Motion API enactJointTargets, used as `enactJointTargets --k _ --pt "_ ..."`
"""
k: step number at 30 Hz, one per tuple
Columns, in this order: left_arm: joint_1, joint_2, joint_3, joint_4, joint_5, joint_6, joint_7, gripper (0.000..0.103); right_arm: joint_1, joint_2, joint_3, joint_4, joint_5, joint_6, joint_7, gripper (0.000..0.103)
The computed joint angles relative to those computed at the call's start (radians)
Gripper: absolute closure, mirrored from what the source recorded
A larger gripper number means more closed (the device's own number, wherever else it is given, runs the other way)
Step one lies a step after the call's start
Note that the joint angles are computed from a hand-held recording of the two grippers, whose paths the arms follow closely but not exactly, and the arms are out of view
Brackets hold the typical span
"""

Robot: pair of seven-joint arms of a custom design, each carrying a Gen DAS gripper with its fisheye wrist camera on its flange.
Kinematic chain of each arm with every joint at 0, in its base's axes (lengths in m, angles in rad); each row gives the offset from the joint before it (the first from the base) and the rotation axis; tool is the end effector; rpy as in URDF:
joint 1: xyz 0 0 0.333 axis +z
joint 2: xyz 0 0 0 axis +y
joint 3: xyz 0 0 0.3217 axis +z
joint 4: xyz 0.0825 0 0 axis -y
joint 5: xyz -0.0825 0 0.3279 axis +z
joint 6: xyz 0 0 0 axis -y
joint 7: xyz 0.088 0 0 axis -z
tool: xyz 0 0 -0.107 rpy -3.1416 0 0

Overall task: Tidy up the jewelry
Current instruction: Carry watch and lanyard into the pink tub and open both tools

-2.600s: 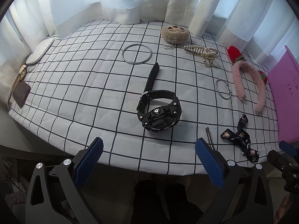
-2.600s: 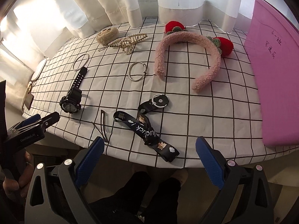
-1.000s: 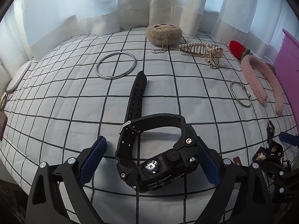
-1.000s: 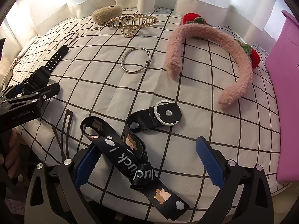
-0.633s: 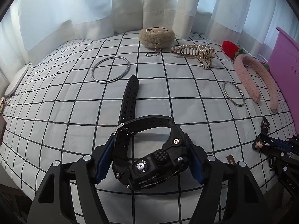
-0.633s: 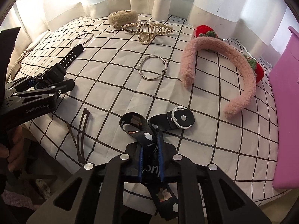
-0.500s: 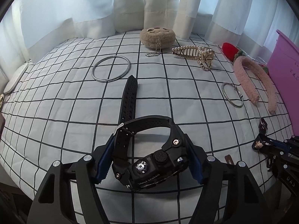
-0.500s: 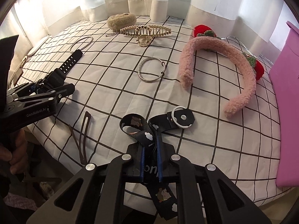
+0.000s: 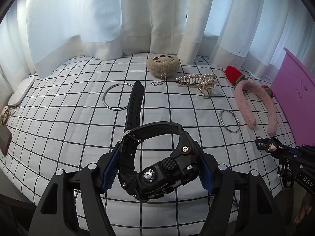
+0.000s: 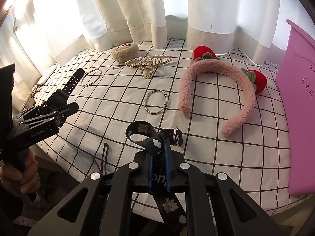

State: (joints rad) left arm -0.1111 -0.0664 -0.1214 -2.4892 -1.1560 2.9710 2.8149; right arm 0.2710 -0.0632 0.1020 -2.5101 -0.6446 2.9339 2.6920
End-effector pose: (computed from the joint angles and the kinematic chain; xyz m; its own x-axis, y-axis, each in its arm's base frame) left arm 0.4416 -0.0405 0.3949 -0.3899 -0.9190 0.0589 -0.7410 0.2751 -0.6125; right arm 0.4080 0.2013 0.3982 -0.1082 -0.9849 -0.1353 -0.8520 0.1620 -0.4979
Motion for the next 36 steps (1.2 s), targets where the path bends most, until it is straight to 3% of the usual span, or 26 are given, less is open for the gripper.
enactJointTargets --k 12,18,23,27,32,36 --pt "-0.072 -0.115 0.0 0.04 0.032 -0.056 -0.025 0.036 -0.097 -0.188 0.016 -0.036 -0.045 0.008 0.044 0.094" --pt "-0.131 -0.15 -0.008 0.088 0.038 -0.103 -0.042 0.036 -0.143 -0.329 -0.009 -0.056 0.026 0.009 -0.018 0.094" --pt "-0.195 -0.177 -0.026 0.141 0.024 -0.171 -0.03 0.036 -0.22 -0.476 -0.015 -0.092 0.072 0.0 -0.062 0.094" --pt "-0.243 -0.157 -0.061 0.221 0.034 -0.232 -0.055 0.036 -0.269 -0.591 -0.057 -0.127 0.12 -0.016 -0.12 0.094" --pt "-0.305 -0.092 -0.124 0.336 0.071 -0.25 -0.084 0.036 -0.341 -0.71 -0.121 -0.172 0.176 -0.041 -0.201 0.094" --pt "-0.345 -0.019 -0.181 0.427 0.154 -0.258 -0.179 0.036 -0.373 -0.771 -0.189 -0.196 0.228 -0.107 -0.294 0.094"
